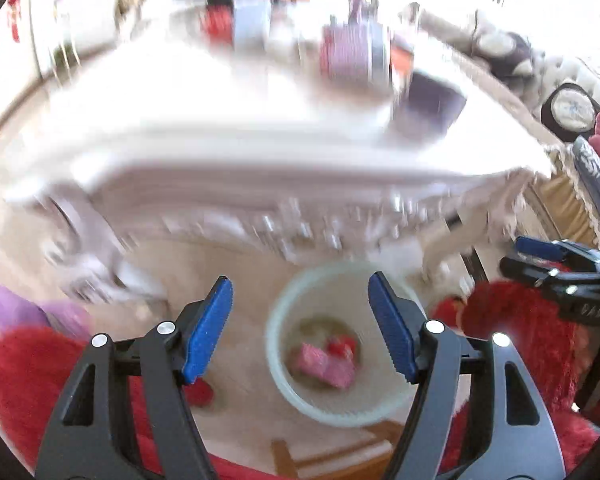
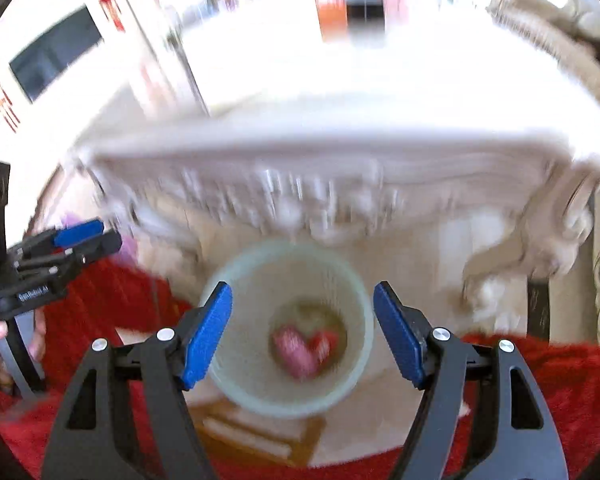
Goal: Collect trash
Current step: 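Carry both boxes over the wastebasket and open both tools to drop them, then grasp the snack packet with the left tool while the right tool grasps the cream box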
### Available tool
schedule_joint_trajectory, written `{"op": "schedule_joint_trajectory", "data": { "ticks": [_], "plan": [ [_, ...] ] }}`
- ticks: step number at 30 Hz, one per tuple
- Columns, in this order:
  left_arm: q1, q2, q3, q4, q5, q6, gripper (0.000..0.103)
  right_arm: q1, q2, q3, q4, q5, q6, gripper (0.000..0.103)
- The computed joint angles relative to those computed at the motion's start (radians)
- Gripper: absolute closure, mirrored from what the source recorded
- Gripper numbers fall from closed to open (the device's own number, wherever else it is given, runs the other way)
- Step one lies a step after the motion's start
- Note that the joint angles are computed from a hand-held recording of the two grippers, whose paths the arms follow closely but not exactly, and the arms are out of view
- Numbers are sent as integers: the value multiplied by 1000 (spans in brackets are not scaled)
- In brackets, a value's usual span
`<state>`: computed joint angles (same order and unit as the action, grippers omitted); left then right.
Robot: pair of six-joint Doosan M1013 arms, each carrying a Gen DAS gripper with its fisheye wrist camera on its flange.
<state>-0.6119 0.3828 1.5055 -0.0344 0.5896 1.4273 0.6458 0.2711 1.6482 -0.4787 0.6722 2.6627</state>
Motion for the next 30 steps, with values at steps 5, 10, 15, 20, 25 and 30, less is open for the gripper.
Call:
{"op": "schedule_joint_trajectory", "data": {
  "ticks": [5, 10, 15, 20, 25, 30],
  "plan": [
    [17, -4, -56, 1, -27, 12, 34, 30, 42, -83, -359, -7, 317, 23],
    [26, 18, -120, 97, -54, -83, 34, 23, 133, -213, -426, 48, 344, 23],
    [49, 44, -171, 103, -74, -164, 34, 29, 219, -327, -446, 217, 279, 23],
    [48, 86, -232, 47, -37, -133, 34, 1, 208, -302, -386, 257, 207, 23],
    [18, 144, -301, 20, 8, -76, 34, -46, 158, -233, -333, 208, 144, 23],
    [-12, 208, -386, -5, 38, -58, 34, -90, 117, -182, -286, 113, 90, 23]
  ]
}}
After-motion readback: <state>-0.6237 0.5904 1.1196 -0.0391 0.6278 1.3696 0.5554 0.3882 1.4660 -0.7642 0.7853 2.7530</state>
